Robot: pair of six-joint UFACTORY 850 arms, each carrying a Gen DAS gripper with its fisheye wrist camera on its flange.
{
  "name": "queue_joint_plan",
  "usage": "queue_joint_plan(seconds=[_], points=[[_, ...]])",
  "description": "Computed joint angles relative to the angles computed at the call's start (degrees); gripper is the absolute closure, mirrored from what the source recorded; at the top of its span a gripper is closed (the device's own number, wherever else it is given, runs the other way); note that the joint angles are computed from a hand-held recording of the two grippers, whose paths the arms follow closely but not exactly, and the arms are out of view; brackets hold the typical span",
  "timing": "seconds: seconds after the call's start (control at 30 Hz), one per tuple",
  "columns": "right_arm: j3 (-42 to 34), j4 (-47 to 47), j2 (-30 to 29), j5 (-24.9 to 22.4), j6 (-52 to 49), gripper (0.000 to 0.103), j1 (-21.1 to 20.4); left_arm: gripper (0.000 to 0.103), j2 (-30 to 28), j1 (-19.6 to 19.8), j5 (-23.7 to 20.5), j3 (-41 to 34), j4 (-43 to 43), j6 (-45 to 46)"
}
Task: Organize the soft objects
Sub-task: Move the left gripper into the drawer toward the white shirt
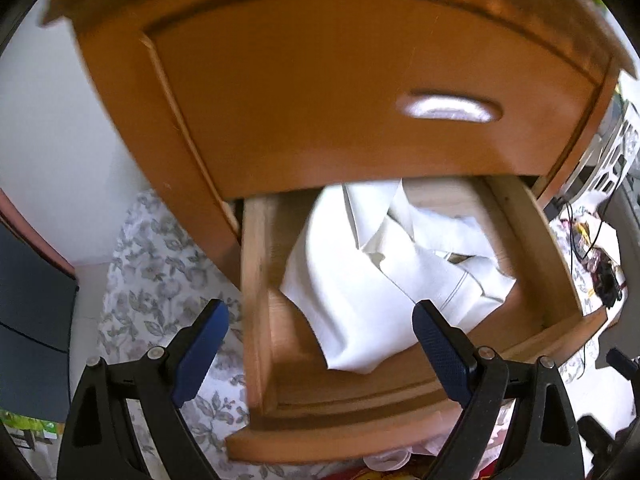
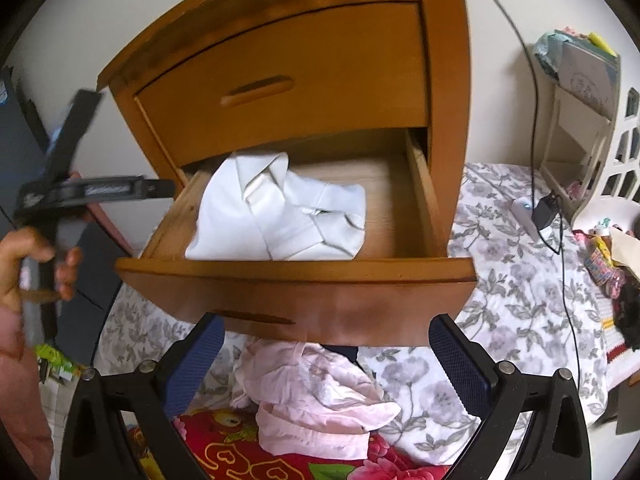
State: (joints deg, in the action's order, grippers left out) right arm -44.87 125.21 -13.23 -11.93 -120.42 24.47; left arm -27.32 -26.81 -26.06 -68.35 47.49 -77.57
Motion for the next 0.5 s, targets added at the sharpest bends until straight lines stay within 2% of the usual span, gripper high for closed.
queue_joint_plan(seconds=[0.1,0.2,0.5], points=[[-1.0,-7.1,-1.0,2.8,6.0,0.0,0.7,0.01,-3.0,1.4,0.2,-2.8,-10.1,10.3],[-1.6,-15.8,-1.9,3.0,14.7,0.0,0.6,0.01,-6.0,1.9,-1.1,-5.5,-16.4,17.1],[-2.5,-20.3,-3.0,4.2,18.5,0.0,0.5,0.011,-11.7,3.6,-4.8,-11.9,-27.6,29.5]])
